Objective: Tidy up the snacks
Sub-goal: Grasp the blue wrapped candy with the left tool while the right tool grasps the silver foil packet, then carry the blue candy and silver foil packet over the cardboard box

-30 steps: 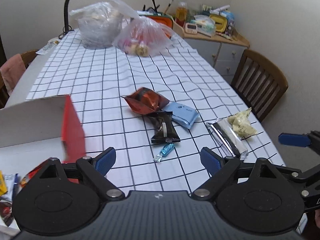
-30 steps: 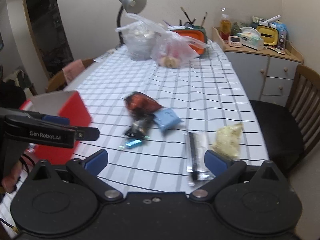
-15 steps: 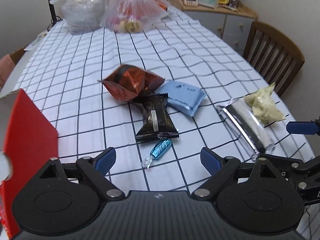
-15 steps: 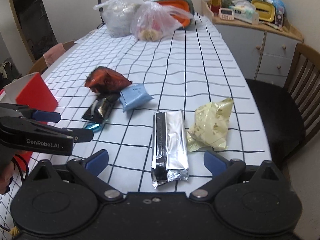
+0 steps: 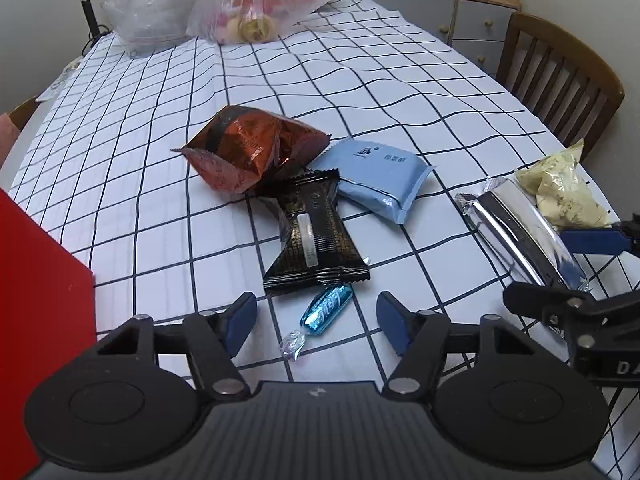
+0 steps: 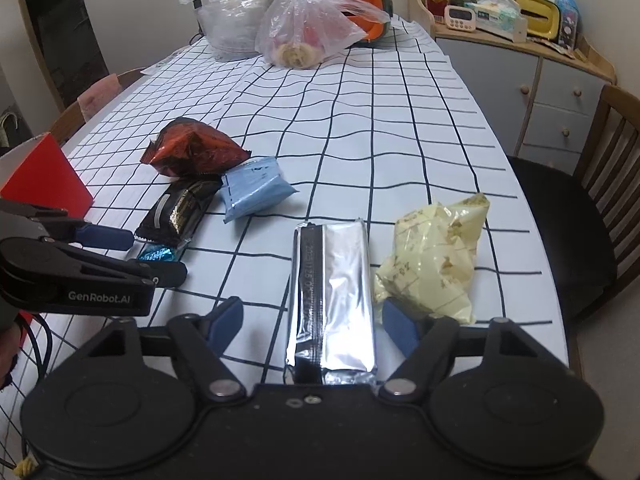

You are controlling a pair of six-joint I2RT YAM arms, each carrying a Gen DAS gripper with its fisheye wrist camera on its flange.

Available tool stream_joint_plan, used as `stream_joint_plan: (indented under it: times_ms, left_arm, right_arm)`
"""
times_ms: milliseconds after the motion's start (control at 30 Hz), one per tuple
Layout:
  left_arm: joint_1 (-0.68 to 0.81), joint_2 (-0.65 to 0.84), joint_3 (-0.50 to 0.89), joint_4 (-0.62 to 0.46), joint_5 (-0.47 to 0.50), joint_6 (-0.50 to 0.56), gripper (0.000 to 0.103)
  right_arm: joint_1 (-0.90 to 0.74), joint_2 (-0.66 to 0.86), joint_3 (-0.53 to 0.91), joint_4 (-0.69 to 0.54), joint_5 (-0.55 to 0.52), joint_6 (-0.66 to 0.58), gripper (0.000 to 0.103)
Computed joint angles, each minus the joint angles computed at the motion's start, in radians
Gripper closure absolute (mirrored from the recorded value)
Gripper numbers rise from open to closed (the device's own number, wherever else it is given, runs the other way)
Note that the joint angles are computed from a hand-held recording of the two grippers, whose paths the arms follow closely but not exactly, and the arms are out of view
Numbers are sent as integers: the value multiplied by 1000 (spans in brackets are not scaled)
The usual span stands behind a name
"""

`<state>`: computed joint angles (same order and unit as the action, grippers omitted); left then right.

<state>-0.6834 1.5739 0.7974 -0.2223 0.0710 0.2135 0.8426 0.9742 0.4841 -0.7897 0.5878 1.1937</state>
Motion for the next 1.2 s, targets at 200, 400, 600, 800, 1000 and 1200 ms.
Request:
stream_joint_plan:
  times_ms: [200,400,600,800,1000,1200]
  left_arm:
    - [-20,-10,0,-14,19,17,65]
    - [-33,-14,-2,-21,19,0,88]
    - [-23,-29,-5,-46,24,-37,91]
    - [13,-75,-16,-117,62,-68,91]
    - [67,-173,-49,-189,112,-54,91]
    - [148,-268,-47,-287,175,-19,91]
  right_arm:
    - [-12,34,5,12,3,-15,43]
    - [7,85,26,-19,25,13,61]
    - [43,84,48,-61,28,75,62]
    - [141,104,97,-134,22,198,62]
    - [248,139,162,-210,25,339,62]
    - [332,212,279,-291,39,431,62]
